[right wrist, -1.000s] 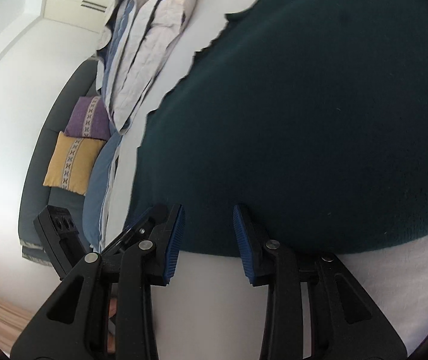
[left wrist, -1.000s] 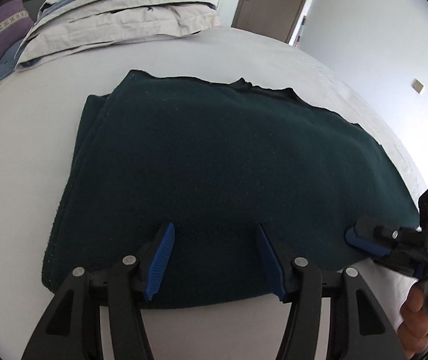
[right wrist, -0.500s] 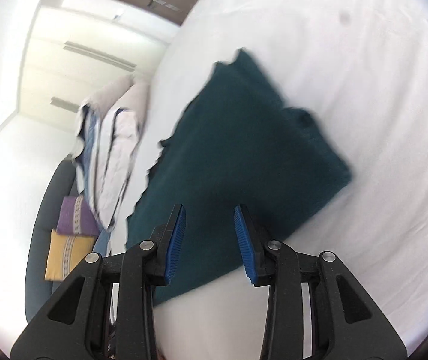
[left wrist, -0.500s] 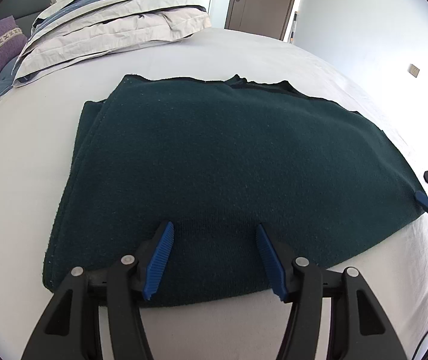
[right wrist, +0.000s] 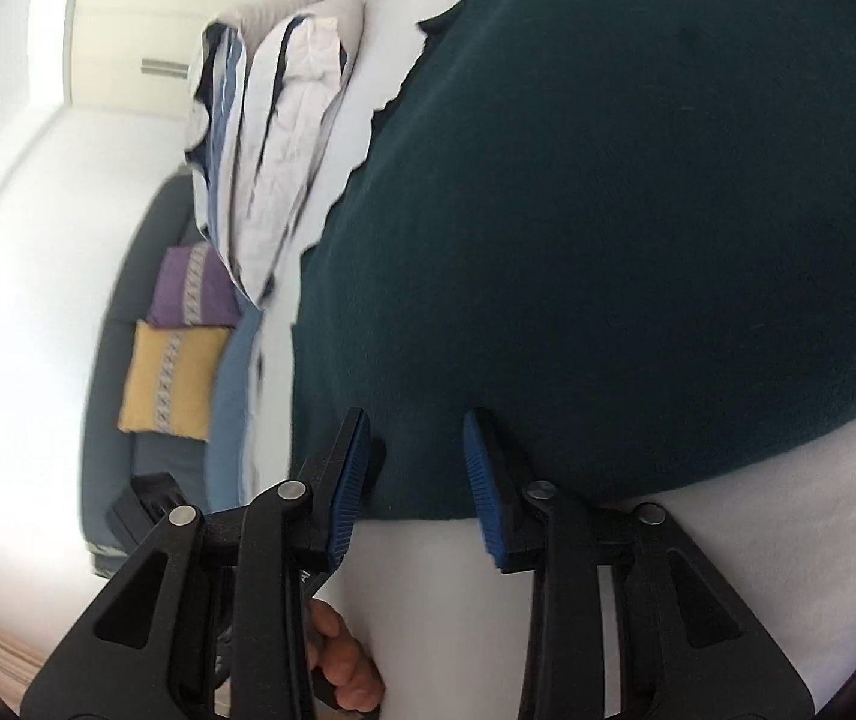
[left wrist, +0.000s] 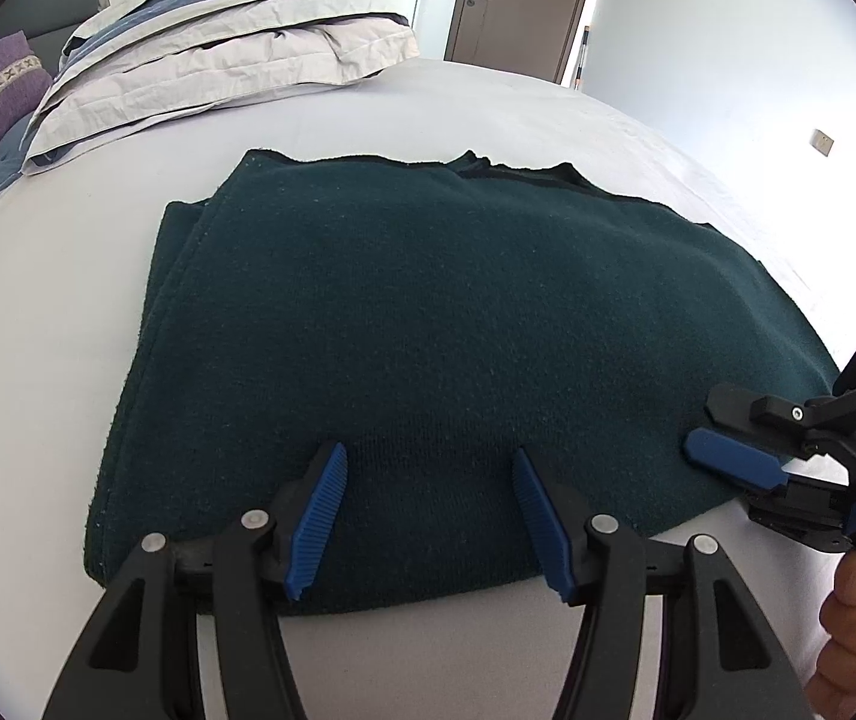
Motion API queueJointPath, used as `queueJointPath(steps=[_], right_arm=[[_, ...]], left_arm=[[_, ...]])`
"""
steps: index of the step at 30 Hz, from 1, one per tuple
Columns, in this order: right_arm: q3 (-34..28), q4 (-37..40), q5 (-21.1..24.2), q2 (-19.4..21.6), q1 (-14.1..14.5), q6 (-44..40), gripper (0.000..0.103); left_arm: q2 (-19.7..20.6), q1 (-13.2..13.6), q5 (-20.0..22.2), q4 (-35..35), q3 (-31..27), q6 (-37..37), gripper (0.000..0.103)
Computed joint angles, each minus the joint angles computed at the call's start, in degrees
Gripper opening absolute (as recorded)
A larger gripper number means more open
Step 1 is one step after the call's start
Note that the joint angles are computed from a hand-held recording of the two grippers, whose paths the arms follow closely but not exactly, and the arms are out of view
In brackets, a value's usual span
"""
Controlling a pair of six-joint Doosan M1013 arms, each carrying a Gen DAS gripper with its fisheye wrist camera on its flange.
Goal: Fold small clothes
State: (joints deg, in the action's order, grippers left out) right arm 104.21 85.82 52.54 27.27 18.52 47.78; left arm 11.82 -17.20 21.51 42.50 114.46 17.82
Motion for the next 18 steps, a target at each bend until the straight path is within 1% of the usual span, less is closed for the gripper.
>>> queueJointPath(steps=[3,5,8,10,13,18], right_arm=[[1.8,2.9,-0.9,-0.4,-1.6,-1.9,0.025],[3.0,4.2,-1.0,-1.0,-3.4,-2.9,0.025],[4.5,6.6,-0.4,-1.4,-6.1,-4.7,0.025],[4.9,6.8,1.0,-1.5,-8.4,-5.2,0.025],[5.9,7.3,2.1,-2.0,-10.8,-6.0,0.024],[6.6,7.5,2.5,-2.7,-13.5,-6.3,0.025]], left_arm=[[-0.5,0.6,-1.6,-1.9,0.5,2.1,0.06],[-1.2,1.3,-3.4,-2.9,1.3,2.8,0.06],[-2.6,2.8,-6.7,-5.4,3.1,3.6,0.055],[-3.5,3.8,-8.6,-8.1,4.3,5.3,0.052],[-4.7,4.9,-10.0,-8.2,5.8,4.4,0.046],[-6.4,6.4,-12.4,-11.3,7.9,6.4,0.046]])
